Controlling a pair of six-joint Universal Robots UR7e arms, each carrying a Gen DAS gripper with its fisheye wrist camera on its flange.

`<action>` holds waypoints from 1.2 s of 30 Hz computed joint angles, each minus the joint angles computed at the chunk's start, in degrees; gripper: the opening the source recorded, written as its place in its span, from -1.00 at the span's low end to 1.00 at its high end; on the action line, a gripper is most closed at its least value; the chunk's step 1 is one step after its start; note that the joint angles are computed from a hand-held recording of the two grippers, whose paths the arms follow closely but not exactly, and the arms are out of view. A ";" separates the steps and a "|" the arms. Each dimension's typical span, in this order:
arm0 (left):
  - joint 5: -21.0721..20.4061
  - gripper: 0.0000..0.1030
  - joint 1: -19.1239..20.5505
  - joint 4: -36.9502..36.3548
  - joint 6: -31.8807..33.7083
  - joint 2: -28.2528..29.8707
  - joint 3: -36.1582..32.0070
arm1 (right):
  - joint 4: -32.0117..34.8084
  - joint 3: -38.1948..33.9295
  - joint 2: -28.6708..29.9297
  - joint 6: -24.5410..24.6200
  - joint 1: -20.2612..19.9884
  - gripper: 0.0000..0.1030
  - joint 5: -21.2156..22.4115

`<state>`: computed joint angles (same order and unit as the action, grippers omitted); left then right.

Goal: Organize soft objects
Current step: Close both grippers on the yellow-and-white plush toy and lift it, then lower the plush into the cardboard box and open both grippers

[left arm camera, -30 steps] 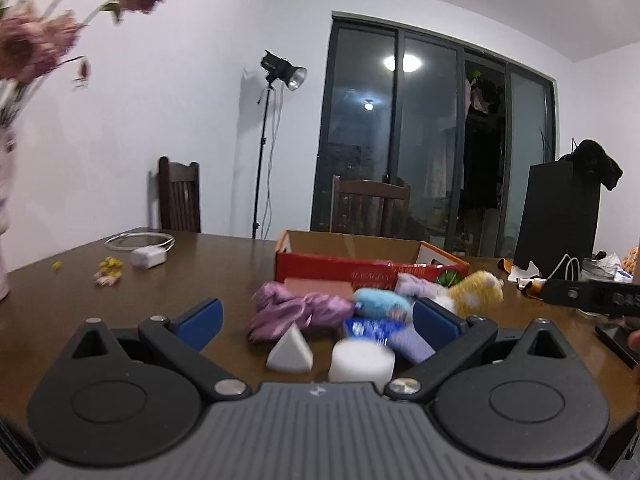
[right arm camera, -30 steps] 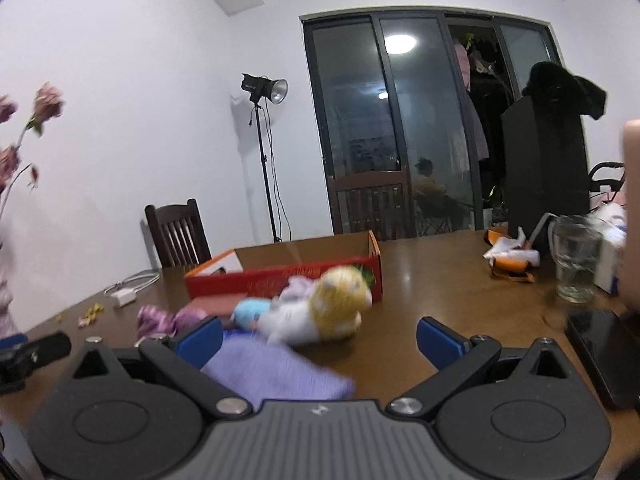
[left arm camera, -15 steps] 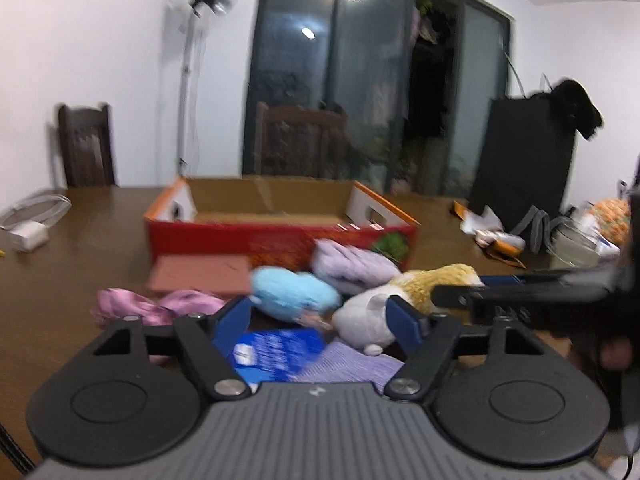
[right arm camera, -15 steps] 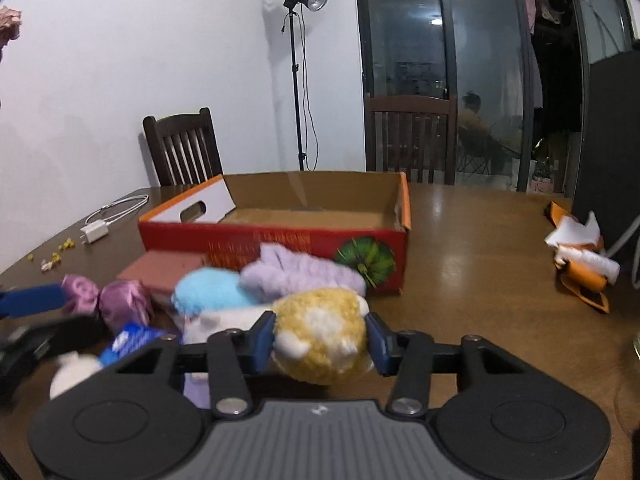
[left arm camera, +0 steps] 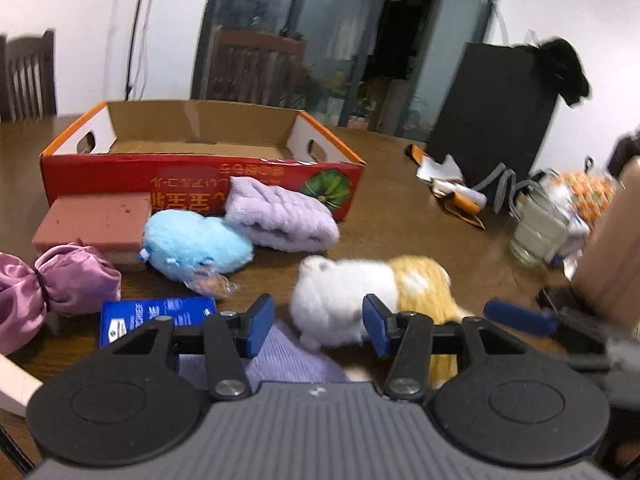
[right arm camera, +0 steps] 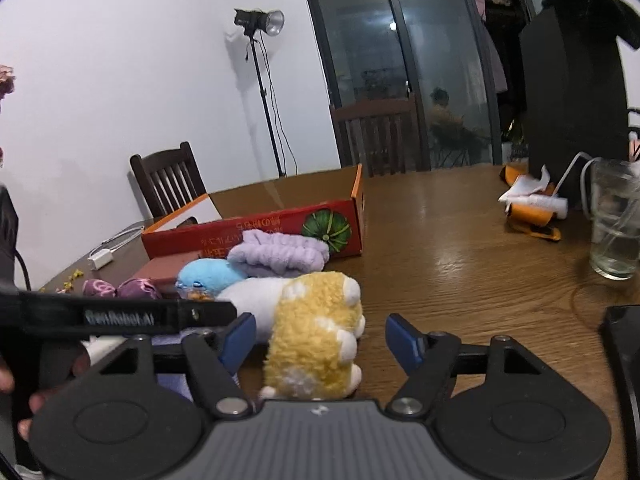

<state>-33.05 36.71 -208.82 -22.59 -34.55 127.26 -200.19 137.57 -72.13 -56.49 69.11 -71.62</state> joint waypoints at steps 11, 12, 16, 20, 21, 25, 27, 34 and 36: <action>-12.14 -0.09 5.62 3.61 -1.29 -2.85 -2.76 | 5.20 -3.60 2.92 0.38 1.91 -0.15 -4.63; -12.16 -0.09 5.42 2.23 -0.67 -2.95 -2.54 | 5.18 -3.54 2.73 0.38 1.97 -0.15 -4.11; -12.20 -0.07 4.72 -1.36 2.90 -5.86 -2.26 | 5.70 -3.98 1.25 -0.49 3.38 -0.16 -0.57; -12.86 -0.06 6.71 2.80 7.17 -10.53 -6.05 | 8.39 -9.11 2.71 0.08 7.83 -0.16 1.47; -12.89 -0.06 7.60 3.86 8.81 -11.07 -7.76 | 8.93 -11.23 4.00 0.47 9.23 -0.16 1.32; -14.75 -0.05 12.99 9.70 15.17 -11.57 -16.72 | 14.10 -23.40 11.41 4.44 14.91 -0.16 -1.74; -16.26 -0.05 16.48 14.02 16.22 -10.53 -22.48 | 17.30 -30.47 15.84 7.08 17.13 -0.16 -4.20; -21.25 -0.03 26.01 28.82 12.25 -4.66 -39.20 | 28.54 -53.43 31.40 12.09 21.87 -0.16 -15.89; -21.37 -0.03 27.31 32.69 12.84 -3.01 -43.00 | 31.51 -58.75 34.76 14.06 22.23 -0.16 -18.54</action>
